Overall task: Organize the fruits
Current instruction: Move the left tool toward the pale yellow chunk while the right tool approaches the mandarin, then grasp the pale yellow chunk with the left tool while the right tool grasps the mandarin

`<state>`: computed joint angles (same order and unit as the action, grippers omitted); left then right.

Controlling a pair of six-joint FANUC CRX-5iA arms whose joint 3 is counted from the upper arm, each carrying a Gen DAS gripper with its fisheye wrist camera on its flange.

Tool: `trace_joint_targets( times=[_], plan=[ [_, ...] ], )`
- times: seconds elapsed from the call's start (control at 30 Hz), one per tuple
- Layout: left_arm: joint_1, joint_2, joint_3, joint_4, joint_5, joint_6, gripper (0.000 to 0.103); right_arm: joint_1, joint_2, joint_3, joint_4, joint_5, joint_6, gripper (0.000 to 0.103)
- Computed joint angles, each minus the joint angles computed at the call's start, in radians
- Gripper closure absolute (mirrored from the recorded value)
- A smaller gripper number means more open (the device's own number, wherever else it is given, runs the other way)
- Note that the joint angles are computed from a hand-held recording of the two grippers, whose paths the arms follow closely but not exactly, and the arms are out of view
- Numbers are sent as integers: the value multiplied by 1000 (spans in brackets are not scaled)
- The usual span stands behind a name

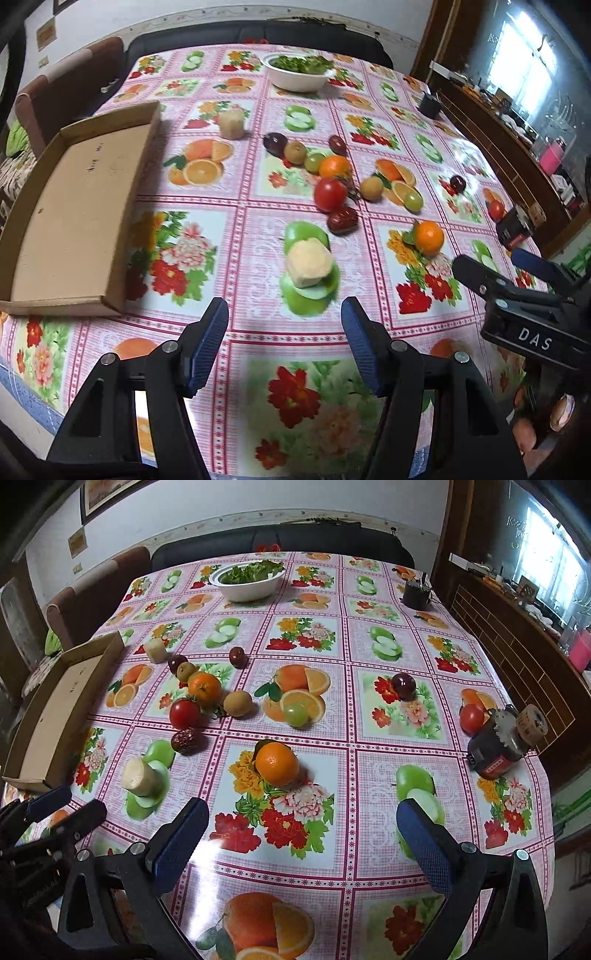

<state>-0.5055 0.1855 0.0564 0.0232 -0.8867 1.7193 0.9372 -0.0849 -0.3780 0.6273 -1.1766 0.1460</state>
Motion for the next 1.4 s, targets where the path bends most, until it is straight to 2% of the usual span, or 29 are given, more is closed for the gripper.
trace_joint_targets(
  times=[0.3,0.77,0.93,1.1,1.27,1.4],
  plan=[
    [-22,27,40,-41,-34,38,40,-8,12,6,-3,-21,26,1],
    [-27,64,77,-50,-48,51,40,-30,-9,-23,-1,49,28,1],
    [-18,74,78,-28,-40,36,40,-38,-20,-43,1,109,49,6],
    [-15,95,95,-15,-47,25,40,-64,-24,-51,-43,187,93,17],
    [-16,110,111,-11,-50,21,40,-82,-24,-56,-74,228,115,21],
    [-16,127,125,-7,-56,21,40,-104,-24,-60,-90,275,144,29]
  ],
)
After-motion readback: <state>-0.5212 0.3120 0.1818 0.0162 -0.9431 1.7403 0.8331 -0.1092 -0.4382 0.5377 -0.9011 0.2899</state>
